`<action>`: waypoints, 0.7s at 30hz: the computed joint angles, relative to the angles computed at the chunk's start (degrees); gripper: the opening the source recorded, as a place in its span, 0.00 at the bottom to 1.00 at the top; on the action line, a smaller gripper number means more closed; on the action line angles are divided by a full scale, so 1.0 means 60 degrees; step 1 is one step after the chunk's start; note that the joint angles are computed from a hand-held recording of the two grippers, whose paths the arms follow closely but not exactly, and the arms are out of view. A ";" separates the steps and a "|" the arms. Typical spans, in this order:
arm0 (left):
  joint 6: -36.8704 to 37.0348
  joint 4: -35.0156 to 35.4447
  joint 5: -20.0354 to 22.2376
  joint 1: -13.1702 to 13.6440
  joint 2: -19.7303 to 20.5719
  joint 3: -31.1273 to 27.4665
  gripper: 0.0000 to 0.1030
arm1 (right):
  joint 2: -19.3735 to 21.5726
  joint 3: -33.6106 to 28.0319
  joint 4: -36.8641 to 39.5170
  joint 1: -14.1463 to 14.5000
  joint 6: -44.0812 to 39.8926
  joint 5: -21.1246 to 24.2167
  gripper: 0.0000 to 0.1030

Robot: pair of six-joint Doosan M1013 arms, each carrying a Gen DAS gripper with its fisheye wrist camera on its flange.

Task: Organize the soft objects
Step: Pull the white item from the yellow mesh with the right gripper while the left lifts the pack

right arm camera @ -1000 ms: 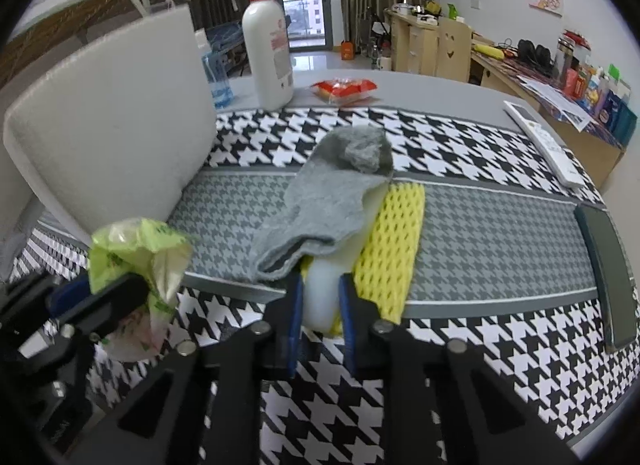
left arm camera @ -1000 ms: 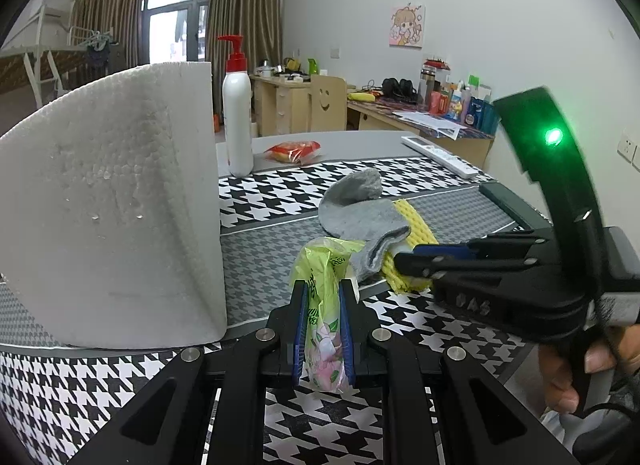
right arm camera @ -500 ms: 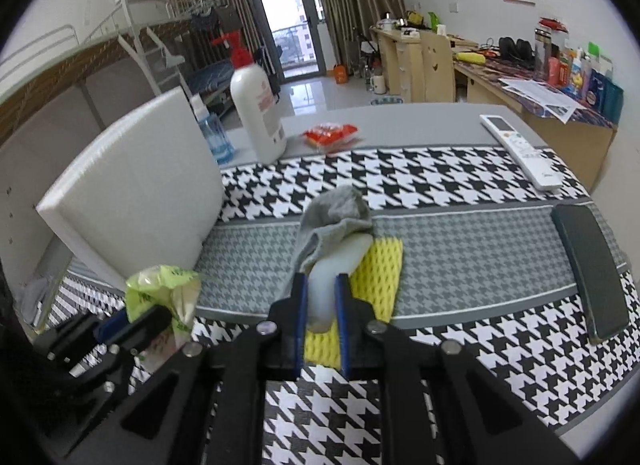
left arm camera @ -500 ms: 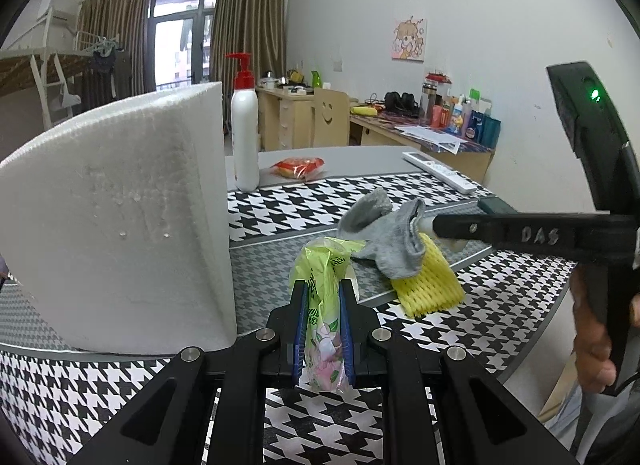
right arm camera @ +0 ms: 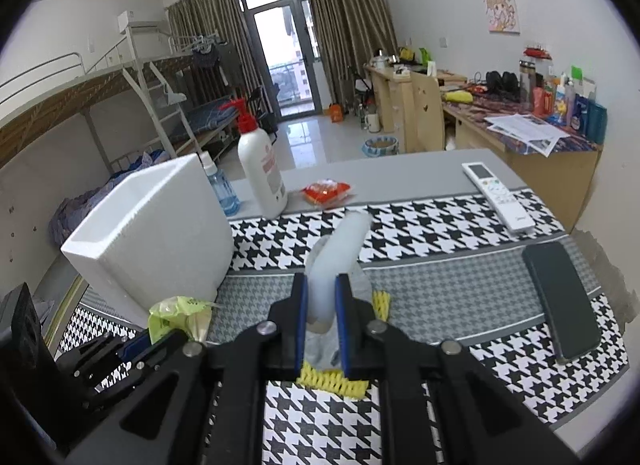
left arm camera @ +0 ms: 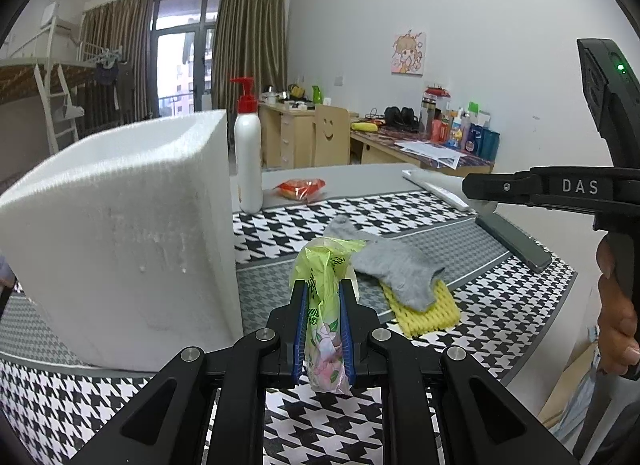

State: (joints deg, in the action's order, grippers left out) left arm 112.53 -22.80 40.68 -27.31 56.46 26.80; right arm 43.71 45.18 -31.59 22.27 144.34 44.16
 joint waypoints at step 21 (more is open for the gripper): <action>0.1658 -0.1450 -0.0615 -0.0001 -0.0392 0.0252 0.16 | -0.0300 0.0630 -0.1174 0.0119 0.0850 -0.0674 0.16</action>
